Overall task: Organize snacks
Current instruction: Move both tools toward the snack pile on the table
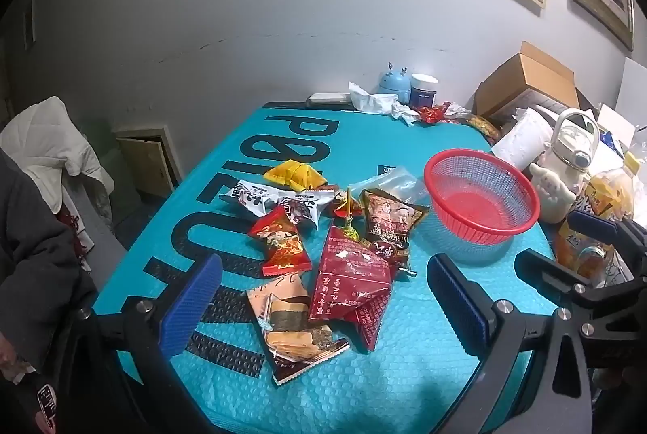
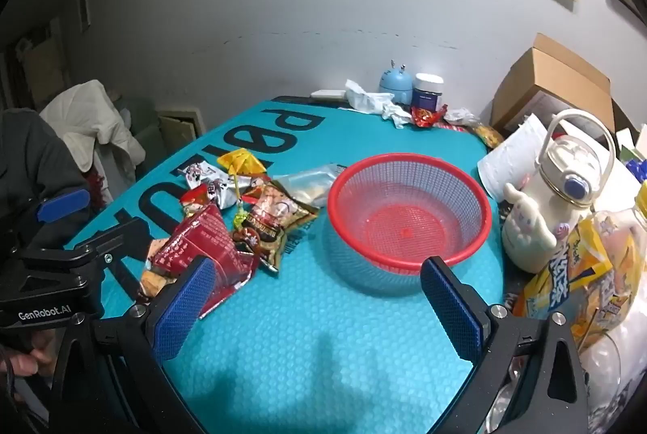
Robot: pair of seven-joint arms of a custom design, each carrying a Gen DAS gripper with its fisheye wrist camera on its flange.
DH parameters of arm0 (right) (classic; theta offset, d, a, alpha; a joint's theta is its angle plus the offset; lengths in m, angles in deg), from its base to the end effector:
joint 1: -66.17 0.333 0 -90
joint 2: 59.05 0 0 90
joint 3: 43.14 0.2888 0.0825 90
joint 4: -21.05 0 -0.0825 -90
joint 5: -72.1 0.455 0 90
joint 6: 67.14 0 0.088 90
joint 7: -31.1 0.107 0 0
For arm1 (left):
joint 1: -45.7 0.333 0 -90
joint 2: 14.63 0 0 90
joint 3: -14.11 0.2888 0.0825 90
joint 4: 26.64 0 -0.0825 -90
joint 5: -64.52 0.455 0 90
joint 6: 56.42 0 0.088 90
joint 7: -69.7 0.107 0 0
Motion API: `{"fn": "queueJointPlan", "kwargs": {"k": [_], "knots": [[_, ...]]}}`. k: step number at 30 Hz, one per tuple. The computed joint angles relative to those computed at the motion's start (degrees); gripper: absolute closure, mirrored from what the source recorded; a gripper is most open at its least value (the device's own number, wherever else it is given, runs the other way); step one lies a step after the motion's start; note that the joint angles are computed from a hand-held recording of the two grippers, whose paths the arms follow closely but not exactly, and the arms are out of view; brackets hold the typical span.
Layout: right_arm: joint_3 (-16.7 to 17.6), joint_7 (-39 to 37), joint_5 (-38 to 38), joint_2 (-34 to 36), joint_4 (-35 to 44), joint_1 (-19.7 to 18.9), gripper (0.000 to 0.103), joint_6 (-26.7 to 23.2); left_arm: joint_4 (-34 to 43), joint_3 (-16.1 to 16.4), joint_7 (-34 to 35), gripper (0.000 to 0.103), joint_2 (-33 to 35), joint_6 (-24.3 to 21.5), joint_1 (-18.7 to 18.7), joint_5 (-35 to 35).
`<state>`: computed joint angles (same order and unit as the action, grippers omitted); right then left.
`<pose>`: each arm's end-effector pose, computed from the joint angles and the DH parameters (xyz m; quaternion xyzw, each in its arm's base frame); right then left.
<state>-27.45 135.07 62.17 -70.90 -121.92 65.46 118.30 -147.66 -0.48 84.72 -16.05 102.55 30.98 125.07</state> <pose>0.5329 0.1606 0.3983 -0.6963 0.5571 -0.2776 0.3574 0.5363 -0.3453 0.4238 -0.6077 0.6613 -0.3283 0.2927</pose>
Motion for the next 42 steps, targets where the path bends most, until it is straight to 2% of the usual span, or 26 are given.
{"fn": "queueJointPlan", "kwargs": {"k": [8,9,29,36,40,42], "knots": [[-1.12,-0.41,0.42,-0.52,-0.32,1.23,0.0,-0.19,1.03,-0.15,1.17,0.0,0.64,-0.44,-0.25,-1.05],[0.03,-0.05,0.2,-0.51,-0.36,0.04,0.0,0.03,1.25,-0.09,1.4,0.0,0.82,-0.51,-0.36,-1.24],[0.02,-0.52,1.04,-1.95,-1.51,0.66,0.0,0.04,-1.38,-0.58,1.68,0.0,-1.71,0.89,0.37,-2.03],[-4.03,-2.23,2.74,-1.33,-2.17,5.51,0.0,0.04,-3.22,-0.86,2.29,0.0,-2.63,1.52,1.06,-3.26],[-7.4,-3.96,4.05,-0.42,-2.13,9.64,0.0,-0.04,-4.61,-0.97,2.69,0.0,-3.22,2.04,1.52,-4.48],[-10.22,-5.29,5.11,0.39,-1.86,12.9,0.0,0.02,-4.97,-1.18,1.9,0.0,-3.38,1.68,1.92,-2.92]]}}
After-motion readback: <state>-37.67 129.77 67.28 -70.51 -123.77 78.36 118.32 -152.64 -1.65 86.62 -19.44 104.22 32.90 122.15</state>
